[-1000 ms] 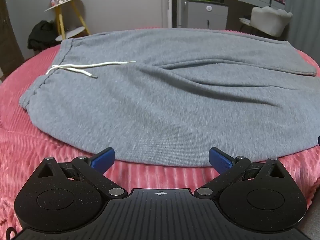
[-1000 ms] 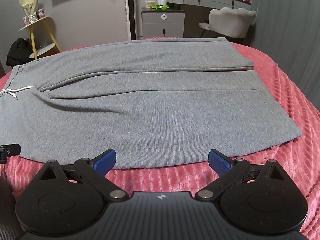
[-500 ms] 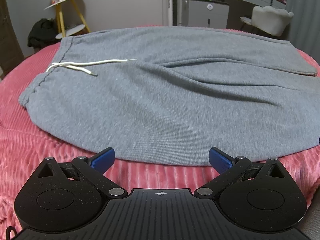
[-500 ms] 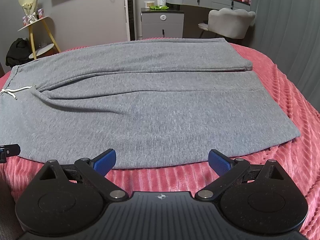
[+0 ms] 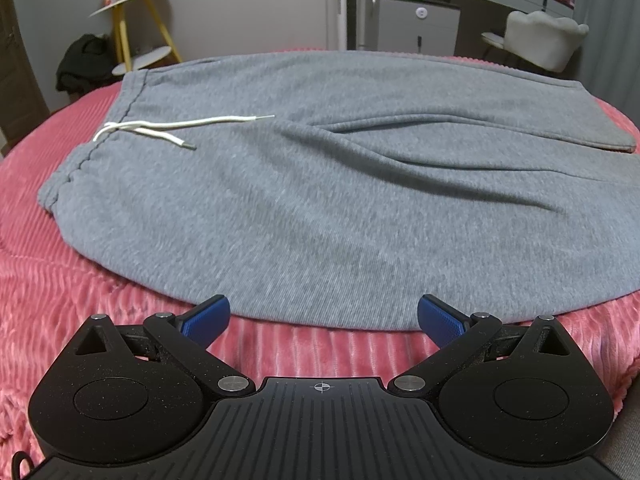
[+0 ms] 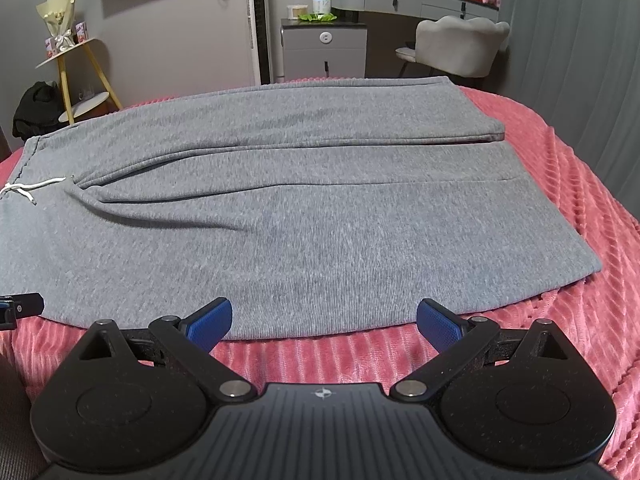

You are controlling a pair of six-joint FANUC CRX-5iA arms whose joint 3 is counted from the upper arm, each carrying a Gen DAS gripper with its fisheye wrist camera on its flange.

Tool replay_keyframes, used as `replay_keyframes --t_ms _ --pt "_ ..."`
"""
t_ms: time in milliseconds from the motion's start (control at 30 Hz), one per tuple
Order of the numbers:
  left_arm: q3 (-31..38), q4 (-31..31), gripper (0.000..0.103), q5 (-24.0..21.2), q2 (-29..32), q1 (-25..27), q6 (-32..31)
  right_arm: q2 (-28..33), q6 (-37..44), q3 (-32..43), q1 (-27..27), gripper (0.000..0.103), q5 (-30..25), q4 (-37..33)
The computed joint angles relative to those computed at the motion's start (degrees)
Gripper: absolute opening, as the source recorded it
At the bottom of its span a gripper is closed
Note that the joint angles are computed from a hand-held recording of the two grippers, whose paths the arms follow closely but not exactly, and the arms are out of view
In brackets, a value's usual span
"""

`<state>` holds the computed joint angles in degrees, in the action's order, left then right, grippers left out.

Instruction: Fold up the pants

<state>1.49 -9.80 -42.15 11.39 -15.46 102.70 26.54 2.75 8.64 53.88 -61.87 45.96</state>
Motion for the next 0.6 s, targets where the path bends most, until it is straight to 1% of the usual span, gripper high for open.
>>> replay_keyframes --t_ms 200,233,600 --pt "-0.7 0.4 0.103 0.4 -0.5 0.3 -0.3 -0.1 -0.1 0.0 0.0 0.099 0.0 0.0" --pt "0.3 0.0 0.103 -0.1 0.2 -0.1 0.2 -0.1 0.0 -0.1 0.0 0.099 0.0 0.0" --pt "0.3 0.1 0.103 -0.1 0.2 -0.1 0.1 -0.2 -0.4 -0.2 0.1 0.099 0.1 0.2"
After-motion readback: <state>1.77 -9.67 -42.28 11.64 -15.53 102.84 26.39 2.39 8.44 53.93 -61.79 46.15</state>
